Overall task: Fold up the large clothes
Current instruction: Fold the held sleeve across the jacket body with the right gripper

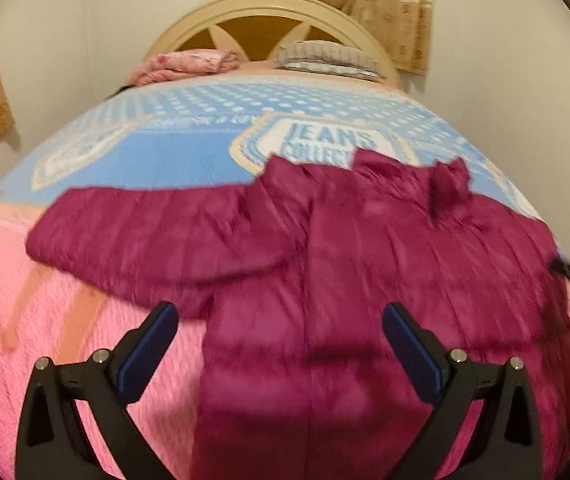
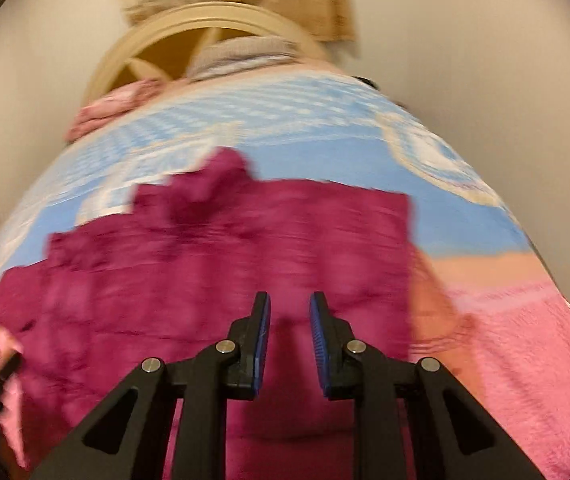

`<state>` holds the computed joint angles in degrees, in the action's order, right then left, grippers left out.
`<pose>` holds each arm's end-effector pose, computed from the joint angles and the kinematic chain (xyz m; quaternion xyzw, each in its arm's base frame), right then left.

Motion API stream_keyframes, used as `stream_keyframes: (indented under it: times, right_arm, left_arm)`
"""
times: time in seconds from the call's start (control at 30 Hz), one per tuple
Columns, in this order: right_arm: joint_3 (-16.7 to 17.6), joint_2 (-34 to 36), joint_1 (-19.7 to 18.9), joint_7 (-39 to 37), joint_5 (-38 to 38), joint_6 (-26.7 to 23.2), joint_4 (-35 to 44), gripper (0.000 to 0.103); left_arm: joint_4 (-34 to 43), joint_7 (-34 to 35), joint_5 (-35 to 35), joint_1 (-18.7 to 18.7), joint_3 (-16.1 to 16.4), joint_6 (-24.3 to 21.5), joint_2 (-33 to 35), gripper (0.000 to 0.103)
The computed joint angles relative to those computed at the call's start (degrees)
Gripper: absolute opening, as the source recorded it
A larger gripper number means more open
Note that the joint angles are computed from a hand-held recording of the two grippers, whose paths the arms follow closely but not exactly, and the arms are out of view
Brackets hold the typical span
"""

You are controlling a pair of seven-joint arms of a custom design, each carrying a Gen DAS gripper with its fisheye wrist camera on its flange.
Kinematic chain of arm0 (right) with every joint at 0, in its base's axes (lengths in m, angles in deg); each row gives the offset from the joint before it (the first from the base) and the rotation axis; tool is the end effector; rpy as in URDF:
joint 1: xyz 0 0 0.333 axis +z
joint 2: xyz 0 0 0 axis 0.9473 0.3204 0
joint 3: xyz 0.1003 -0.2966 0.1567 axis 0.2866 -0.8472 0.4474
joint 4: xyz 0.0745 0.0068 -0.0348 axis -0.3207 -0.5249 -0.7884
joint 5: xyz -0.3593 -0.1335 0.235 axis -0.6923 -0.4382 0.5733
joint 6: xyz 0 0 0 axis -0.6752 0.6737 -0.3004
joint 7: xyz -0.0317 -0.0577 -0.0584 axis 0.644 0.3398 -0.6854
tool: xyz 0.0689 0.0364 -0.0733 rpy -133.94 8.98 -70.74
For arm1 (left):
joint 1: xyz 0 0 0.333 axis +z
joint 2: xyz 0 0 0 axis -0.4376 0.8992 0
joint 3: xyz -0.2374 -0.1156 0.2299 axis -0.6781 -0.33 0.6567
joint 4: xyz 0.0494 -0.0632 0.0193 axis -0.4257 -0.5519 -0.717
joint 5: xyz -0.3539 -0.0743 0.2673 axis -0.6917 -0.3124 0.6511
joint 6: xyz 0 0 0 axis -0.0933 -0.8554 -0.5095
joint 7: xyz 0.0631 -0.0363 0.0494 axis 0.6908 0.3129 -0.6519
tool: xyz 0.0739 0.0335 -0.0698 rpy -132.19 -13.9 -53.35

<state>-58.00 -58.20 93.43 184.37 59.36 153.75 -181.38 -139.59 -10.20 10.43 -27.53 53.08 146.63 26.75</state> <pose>0.5900 0.3104 0.4822 -0.6913 0.6243 -0.1941 0.3078 0.4714 -0.1957 0.5056 -0.7672 0.5176 -0.2250 0.3047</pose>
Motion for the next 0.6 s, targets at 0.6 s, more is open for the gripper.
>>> stream_keyframes:
  times: [0.6]
  right_arm:
    - [-3.91,3.07,2.65,9.44,-10.88,2.63,-1.77,0.021]
  left_arm:
    - [3.29,-5.73,1.34,-2.60,6.07,-0.12,11.24,0.103]
